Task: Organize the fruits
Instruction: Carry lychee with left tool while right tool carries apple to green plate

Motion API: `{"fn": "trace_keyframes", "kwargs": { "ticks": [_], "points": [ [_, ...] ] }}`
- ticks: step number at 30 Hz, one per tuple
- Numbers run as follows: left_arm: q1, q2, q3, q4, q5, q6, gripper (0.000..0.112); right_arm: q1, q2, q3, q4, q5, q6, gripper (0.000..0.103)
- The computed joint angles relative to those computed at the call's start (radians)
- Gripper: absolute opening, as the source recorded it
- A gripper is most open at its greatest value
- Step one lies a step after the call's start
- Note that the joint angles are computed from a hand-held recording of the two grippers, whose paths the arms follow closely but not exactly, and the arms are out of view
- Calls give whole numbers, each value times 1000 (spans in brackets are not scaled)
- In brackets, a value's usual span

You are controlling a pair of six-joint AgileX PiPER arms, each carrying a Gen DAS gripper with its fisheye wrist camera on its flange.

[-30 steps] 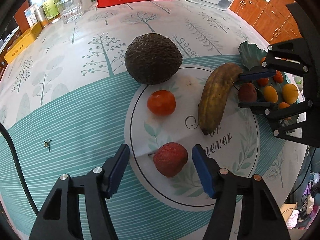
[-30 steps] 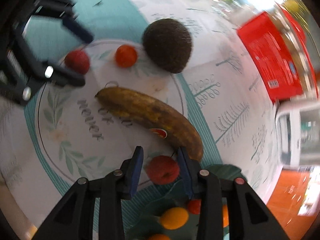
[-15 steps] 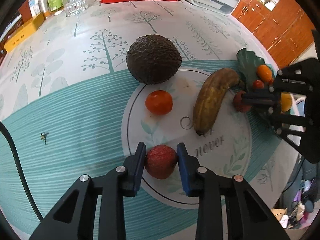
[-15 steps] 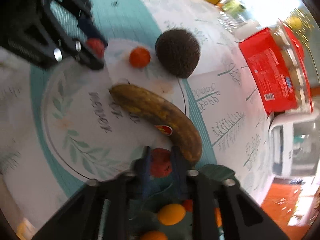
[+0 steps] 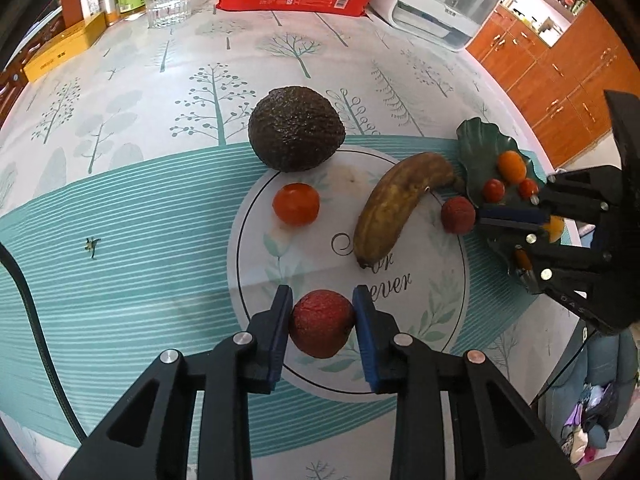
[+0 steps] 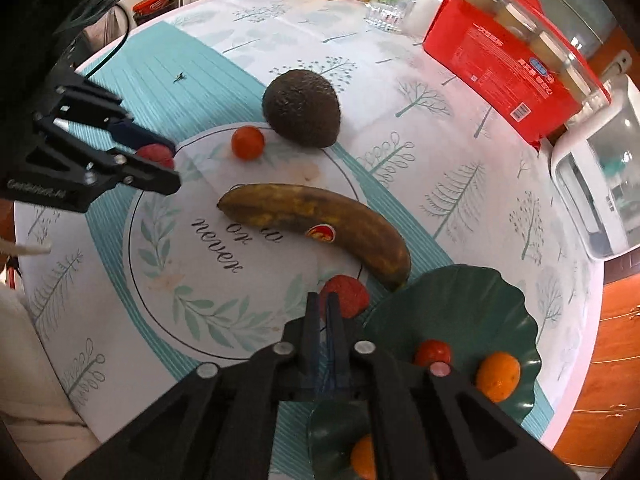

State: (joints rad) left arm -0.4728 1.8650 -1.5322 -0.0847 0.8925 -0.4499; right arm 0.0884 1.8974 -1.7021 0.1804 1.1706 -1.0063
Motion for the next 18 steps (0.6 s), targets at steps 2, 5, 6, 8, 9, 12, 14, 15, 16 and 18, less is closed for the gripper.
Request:
{"fn": "trace_keyframes", "kwargs": {
  "ticks": [2,5,6,8,9,12,14,15,16,18],
  "points": [
    [-2,-16,18,-1,-7,-16,29,-1,19,-26,0,11,-9,37],
    [-5,-46,56,-6,-25,-58,29,6,39,-49,-17,9,-35,44],
    [-7,-57,72,-2,-32,-76,29,10,49,-61,-26,14,-46,44],
    [-10,-87,111,13,-46,-117,29,22,72,-87,-47,29,-68,44],
    [-12,-101,130,23,-52,-140,29,27,82,-98,-58,34,-80,44],
    [-17,-125,169,37,-69,-200,29,57,91,-71,-115,1,-126,44],
    [-21,-146,198,44,-80,-237,29,77,80,-19,-162,-49,-153,44],
    [-22,-158,213,47,-83,-246,29,84,73,5,-176,-68,-162,44],
    [-31,-171,225,62,-83,-271,29,88,61,37,-183,-94,-176,44],
    [-48,-184,233,90,-78,-311,29,85,45,62,-168,-118,-199,35]
  ]
}}
